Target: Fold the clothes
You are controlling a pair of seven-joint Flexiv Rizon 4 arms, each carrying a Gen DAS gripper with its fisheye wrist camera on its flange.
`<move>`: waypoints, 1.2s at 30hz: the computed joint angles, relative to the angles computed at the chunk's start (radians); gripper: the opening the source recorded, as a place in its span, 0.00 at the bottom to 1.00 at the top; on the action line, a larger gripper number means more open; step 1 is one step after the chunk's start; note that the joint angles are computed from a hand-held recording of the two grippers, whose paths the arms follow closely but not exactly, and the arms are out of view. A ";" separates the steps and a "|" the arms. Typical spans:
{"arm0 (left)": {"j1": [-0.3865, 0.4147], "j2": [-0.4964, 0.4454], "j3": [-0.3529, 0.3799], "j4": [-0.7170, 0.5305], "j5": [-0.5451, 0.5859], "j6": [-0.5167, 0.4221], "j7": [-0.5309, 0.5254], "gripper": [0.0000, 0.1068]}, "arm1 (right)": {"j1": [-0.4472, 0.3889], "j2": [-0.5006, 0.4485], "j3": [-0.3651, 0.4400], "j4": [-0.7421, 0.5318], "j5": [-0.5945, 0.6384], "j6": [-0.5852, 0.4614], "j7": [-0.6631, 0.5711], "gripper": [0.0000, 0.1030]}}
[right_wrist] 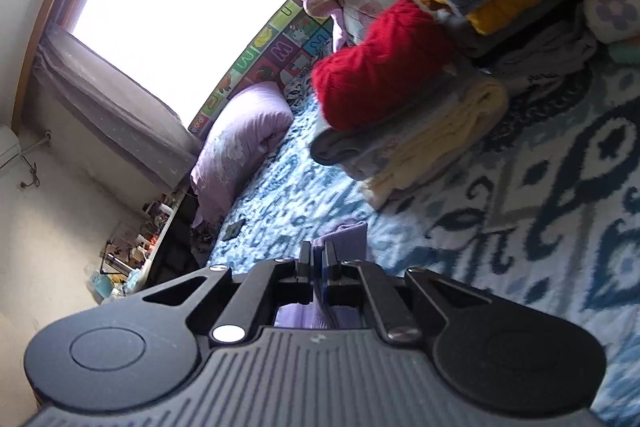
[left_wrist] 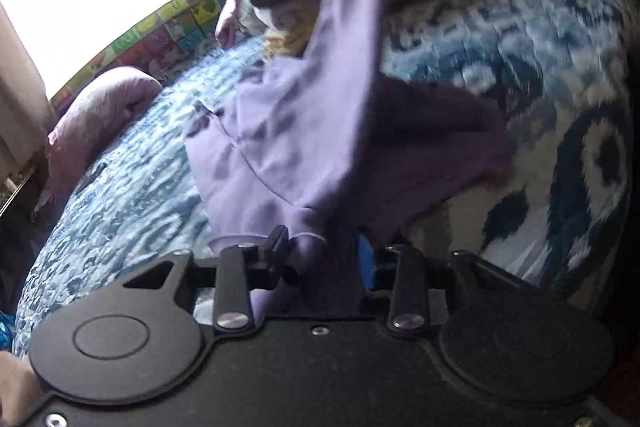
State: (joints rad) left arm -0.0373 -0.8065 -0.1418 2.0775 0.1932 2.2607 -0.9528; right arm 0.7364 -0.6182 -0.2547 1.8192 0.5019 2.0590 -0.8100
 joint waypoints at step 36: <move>0.398 -0.041 -0.325 0.028 0.228 -0.092 -0.206 0.17 | -0.178 -0.533 0.003 -1.030 -0.623 -0.720 0.367 0.04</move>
